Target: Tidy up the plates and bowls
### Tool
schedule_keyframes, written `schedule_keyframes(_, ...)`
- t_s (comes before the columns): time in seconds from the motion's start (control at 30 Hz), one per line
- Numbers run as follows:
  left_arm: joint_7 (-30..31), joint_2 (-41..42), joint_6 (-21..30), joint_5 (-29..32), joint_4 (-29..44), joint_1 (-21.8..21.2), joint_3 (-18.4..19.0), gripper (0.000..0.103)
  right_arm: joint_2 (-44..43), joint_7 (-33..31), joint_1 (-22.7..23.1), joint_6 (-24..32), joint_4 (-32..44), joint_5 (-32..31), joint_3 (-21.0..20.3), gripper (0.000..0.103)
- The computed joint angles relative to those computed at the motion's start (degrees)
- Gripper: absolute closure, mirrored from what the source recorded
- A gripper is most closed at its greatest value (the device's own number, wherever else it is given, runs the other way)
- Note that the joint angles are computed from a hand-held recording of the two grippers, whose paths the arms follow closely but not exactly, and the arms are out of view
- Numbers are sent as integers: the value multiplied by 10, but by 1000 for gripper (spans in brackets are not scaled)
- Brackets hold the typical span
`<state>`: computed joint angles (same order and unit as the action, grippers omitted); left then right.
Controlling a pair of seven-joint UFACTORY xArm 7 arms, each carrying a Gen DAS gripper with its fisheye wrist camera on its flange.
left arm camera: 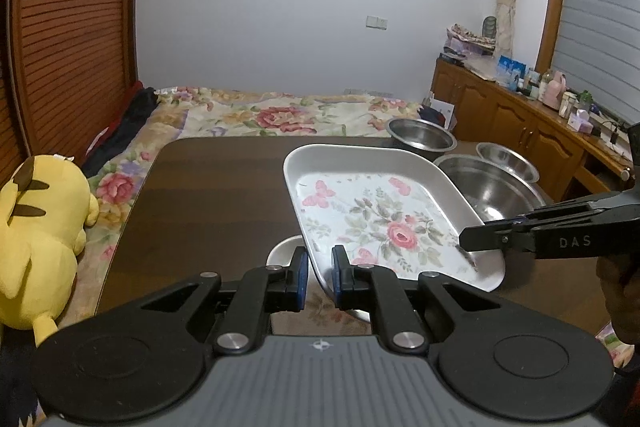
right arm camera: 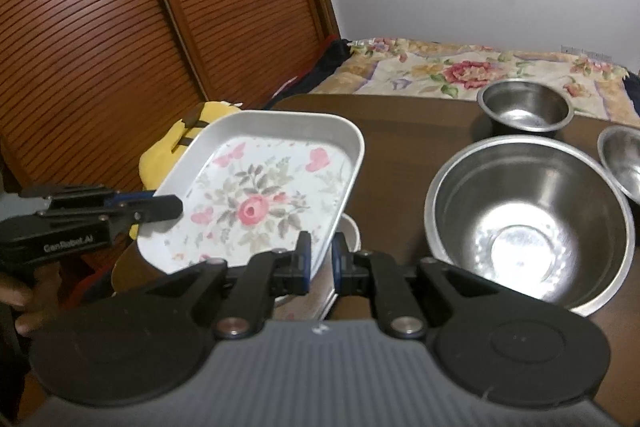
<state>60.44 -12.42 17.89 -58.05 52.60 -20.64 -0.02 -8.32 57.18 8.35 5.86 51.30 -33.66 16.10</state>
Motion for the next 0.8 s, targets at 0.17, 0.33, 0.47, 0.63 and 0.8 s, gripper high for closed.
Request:
schedule_keyframes(0.17, -3, 5, 7, 5, -5, 6, 1, 90, -6, 51, -23, 1, -6, -57, 26, 91)
schedule_keyframes(0.33, -10, 6, 8, 12, -10, 11, -2, 90, -1, 107, -29, 10, 2, -114, 35, 91)
schedule_keyframes(0.47, -15, 11, 9, 21, -11, 14, -3, 90, 1, 164, -29, 12, 4, -163, 35, 90)
schedule_keyframes(0.63, -21, 14, 8, 28, -15, 16, -5, 90, 4, 228, -22, 17, 7, -219, 28, 90)
schedule_keyframes(0.8, -29, 18, 5, 36, -16, 20, -6, 90, 10, 275, -3, 36, 19, -276, 19, 90)
